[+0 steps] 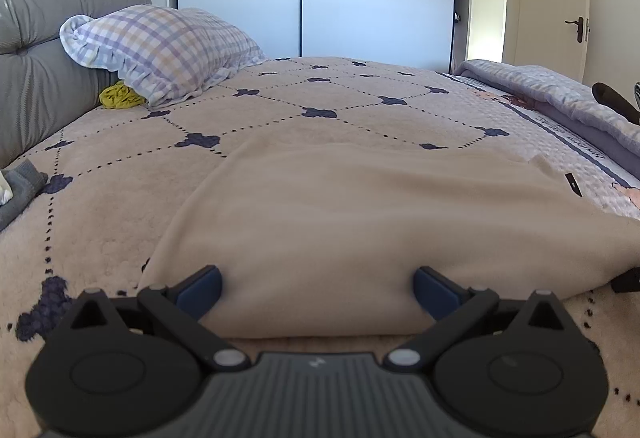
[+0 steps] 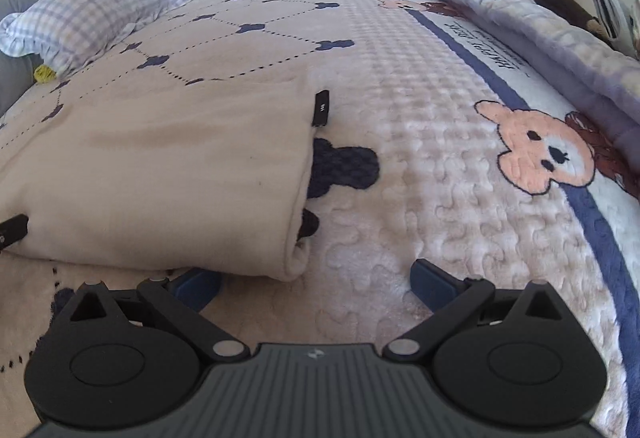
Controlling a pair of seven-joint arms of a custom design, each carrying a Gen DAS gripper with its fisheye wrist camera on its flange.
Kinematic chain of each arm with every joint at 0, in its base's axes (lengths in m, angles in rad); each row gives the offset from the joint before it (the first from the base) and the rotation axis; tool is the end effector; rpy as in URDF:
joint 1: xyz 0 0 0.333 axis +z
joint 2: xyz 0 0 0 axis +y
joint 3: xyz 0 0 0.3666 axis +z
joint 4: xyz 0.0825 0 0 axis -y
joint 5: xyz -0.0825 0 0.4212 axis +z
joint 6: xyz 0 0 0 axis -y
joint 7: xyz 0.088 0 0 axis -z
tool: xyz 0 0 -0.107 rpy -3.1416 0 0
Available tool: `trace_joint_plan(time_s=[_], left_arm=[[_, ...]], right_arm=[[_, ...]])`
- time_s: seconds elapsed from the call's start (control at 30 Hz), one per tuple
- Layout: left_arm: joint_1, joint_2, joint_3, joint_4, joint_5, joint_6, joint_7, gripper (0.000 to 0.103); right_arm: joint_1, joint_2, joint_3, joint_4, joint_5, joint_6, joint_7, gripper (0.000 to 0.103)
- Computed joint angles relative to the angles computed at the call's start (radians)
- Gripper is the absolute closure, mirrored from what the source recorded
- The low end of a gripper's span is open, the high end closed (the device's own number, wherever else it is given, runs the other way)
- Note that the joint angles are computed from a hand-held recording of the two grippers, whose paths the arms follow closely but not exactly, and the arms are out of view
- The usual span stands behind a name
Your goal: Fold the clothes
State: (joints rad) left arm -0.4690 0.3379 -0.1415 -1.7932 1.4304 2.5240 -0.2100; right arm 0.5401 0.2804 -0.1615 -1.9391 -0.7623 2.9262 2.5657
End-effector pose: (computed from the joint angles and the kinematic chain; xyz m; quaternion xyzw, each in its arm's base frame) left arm 0.5881 -0.4110 0.4279 -0.6498 0.5838 -0.3279 0.3598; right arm 0.6230 0.3043 0.4359 -0.6840 0.6197 -0.2493 0.2932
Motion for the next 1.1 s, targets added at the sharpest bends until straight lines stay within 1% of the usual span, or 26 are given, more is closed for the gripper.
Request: trace_joint_plan(time_s=[0.07,0.1,0.2,0.37,0.43,0.57,0.63,0.67,0.7,0.8,0.87,0.93,0.97,1.0,1.03,1.1], left_arm=[[0.0,-0.001,0.0,-0.001,0.0,0.001,-0.001,0.0],[0.0,-0.001,0.0,-0.001,0.0,0.001,-0.001,0.0],[-0.002,0.0,0.0,0.0,0.0,-0.004,0.001,0.0],[0.003,-0.002,-0.002,0.002,-0.02,0.002,0.019,0.0],[0.011,-0.01,-0.004,-0.003,-0.038,0.02,0.031,0.0],[0.035,-0.048,-0.01,-0.032,-0.093,0.086,0.068,0.0],[0.039,-0.066,-0.006,-0.04,-0.068,0.12,0.04,0.0],[0.038,-0.069,-0.007,-0.035,-0.061,0.122,0.037,0.0],[0.036,-0.065,-0.011,-0.022,-0.061,0.117,0.046,0.0],[0.018,-0.03,-0.017,0.04,-0.07,0.077,0.125,0.0],[0.001,0.013,-0.019,0.093,-0.111,0.021,0.221,0.0],[0.002,0.066,-0.026,0.133,-0.186,-0.005,0.305,0.0],[-0.02,0.072,0.002,0.13,-0.172,0.007,0.269,0.0],[-0.037,0.075,0.025,0.121,-0.128,0.018,0.201,0.0],[-0.048,0.074,0.035,0.115,-0.101,0.017,0.173,0.0],[-0.05,0.064,0.036,0.105,-0.091,0.019,0.161,0.0]], right_arm=[[0.029,0.0,-0.018,0.016,-0.061,-0.037,0.024,0.0],[0.033,0.0,-0.02,0.02,-0.086,-0.047,0.043,0.0],[0.016,-0.003,0.0,0.024,-0.1,-0.054,0.08,0.0],[-0.004,-0.01,0.022,0.026,-0.115,-0.054,0.1,0.0],[-0.008,-0.012,0.028,0.025,-0.119,-0.051,0.107,0.0],[-0.019,-0.029,0.025,-0.001,-0.135,-0.008,0.135,0.0],[-0.024,-0.041,0.018,-0.019,-0.131,0.016,0.187,0.0],[-0.027,-0.045,0.016,-0.026,-0.123,0.026,0.215,0.0],[-0.029,-0.048,0.016,-0.03,-0.114,0.034,0.234,0.0],[-0.021,-0.047,0.025,-0.01,-0.12,0.007,0.228,0.0],[-0.016,-0.048,0.03,0.002,-0.146,0.003,0.222,0.0],[-0.025,-0.05,0.044,0.003,-0.132,0.018,0.203,0.0],[-0.028,-0.051,0.05,0.002,-0.122,0.025,0.192,0.0],[-0.031,-0.052,0.054,0.002,-0.11,0.033,0.18,0.0],[-0.027,-0.051,0.054,0.005,-0.103,0.024,0.172,0.0],[-0.018,-0.047,0.053,0.012,-0.101,-0.007,0.161,0.0]])
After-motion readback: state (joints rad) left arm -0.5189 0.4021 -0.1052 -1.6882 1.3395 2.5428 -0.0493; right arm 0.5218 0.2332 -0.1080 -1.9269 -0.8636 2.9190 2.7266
